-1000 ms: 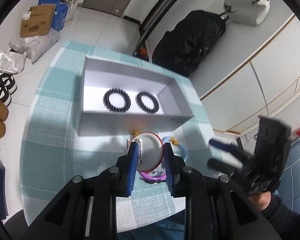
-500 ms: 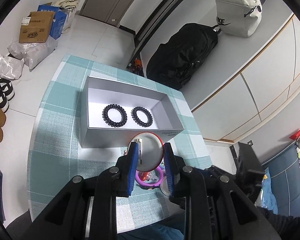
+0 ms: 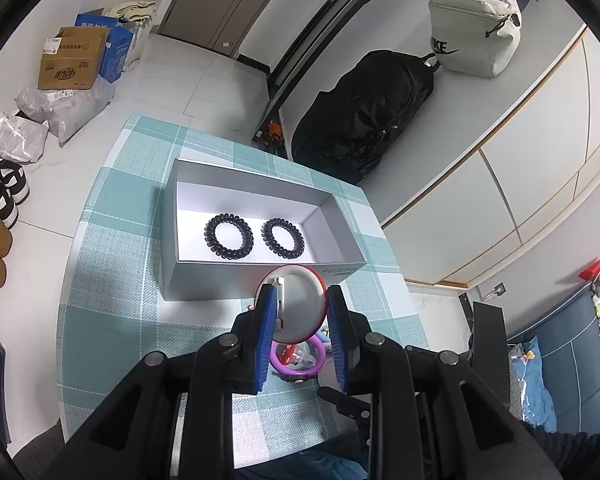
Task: Organize jewelry
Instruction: 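Grasp the plain white round badge with the right tool while the left tool holds its badge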
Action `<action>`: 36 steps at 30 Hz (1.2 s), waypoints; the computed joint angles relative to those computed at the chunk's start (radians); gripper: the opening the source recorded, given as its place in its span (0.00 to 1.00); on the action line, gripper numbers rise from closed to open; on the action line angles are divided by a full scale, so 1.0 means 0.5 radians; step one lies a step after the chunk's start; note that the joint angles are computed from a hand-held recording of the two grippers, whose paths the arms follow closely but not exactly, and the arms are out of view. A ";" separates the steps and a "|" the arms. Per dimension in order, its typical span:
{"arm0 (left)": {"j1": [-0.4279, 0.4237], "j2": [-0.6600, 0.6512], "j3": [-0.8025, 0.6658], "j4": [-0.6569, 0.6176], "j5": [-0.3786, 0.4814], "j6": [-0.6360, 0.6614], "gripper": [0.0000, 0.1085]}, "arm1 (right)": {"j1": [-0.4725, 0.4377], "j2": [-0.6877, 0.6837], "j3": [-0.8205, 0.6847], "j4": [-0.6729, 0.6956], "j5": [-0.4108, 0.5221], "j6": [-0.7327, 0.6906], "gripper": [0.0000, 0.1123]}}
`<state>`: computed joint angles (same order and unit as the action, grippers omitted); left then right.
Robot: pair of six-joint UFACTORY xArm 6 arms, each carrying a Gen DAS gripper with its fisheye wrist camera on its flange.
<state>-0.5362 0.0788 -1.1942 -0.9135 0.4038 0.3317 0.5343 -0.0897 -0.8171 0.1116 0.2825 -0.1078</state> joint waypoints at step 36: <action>-0.071 0.112 -0.185 -0.069 -0.303 0.129 0.19 | -0.144 0.057 -0.488 1.759 0.055 -1.235 0.37</action>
<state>-0.5715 0.1349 -1.2869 -0.9479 0.2523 0.3962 0.4624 -0.0613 -1.0610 0.9913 0.3102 -0.7255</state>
